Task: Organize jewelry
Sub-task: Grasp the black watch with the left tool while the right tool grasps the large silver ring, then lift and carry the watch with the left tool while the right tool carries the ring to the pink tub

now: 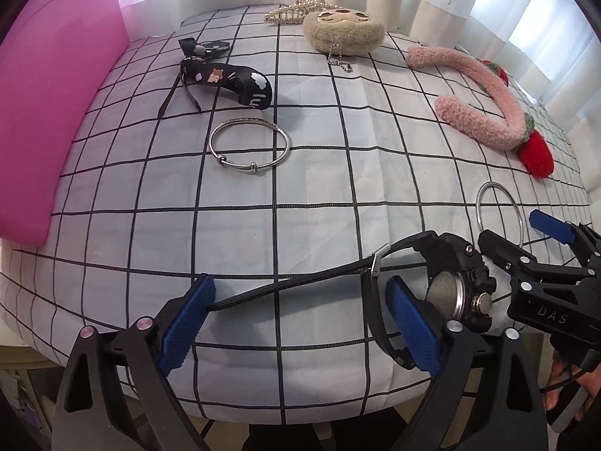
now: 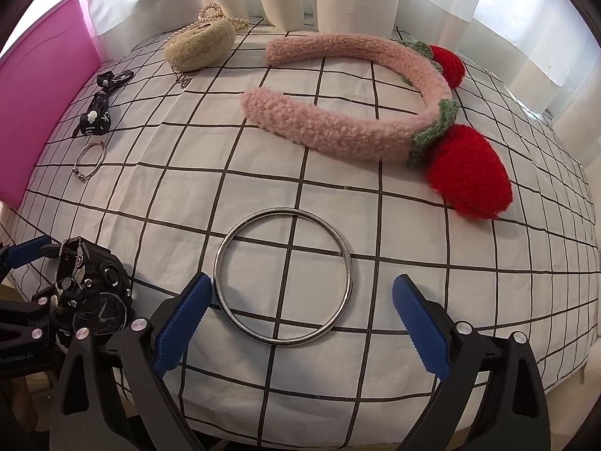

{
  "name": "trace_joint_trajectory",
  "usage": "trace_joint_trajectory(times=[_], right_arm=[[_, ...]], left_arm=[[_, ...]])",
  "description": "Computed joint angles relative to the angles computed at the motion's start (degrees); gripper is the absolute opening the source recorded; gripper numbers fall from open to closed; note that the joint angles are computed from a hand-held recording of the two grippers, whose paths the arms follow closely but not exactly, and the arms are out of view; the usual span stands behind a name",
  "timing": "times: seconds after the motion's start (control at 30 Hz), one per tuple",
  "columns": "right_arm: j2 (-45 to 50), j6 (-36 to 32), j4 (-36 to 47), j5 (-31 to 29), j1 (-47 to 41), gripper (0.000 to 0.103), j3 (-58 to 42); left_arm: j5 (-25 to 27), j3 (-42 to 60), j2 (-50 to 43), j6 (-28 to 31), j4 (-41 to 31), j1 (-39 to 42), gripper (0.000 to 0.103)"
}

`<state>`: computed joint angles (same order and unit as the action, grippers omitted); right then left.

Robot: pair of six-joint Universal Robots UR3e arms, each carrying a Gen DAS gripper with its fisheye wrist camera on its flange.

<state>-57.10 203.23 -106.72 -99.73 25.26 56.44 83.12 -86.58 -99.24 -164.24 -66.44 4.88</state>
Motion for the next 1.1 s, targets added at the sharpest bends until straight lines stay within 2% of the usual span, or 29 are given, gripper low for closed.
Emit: trace_joint_trajectory(times=[0.13, 0.23, 0.37, 0.53, 0.6, 0.7, 1.1], right_arm=[[0.54, -1.71, -0.61, -0.33, 0.96, 0.07, -1.35], [-0.04, -1.69, -1.04, 0.01, 0.73, 0.07, -0.44], [-1.3, -0.91, -2.41, 0.44, 0.63, 0.07, 1.66], [-4.01, -0.14, -5.12, 1.76, 0.08, 0.069, 5.93], [-5.02, 0.04, -6.01, 2.22, -0.14, 0.069, 7.32], [-5.97, 0.09, -6.89, 2.59, -0.27, 0.069, 8.62], [-9.03, 0.08, -11.6, 3.08, -0.66, 0.069, 12.26]], left_arm=[[-0.35, -0.73, 0.7, 0.21, 0.42, 0.34, 0.074], [-1.2, -1.54, 1.59, 0.68, 0.63, 1.06, 0.068], [-5.48, -2.23, 3.58, 2.9, -1.35, 4.26, 0.044], [-9.4, -1.52, 3.67, 3.47, -3.37, 5.22, 0.029], [-11.08, -1.2, 3.81, 3.92, -3.93, 5.68, 0.016], [-11.68, -1.05, 4.19, 3.62, -3.51, 5.79, 0.011], [-13.31, 1.53, 5.38, 2.06, -5.04, 9.41, 0.01]])
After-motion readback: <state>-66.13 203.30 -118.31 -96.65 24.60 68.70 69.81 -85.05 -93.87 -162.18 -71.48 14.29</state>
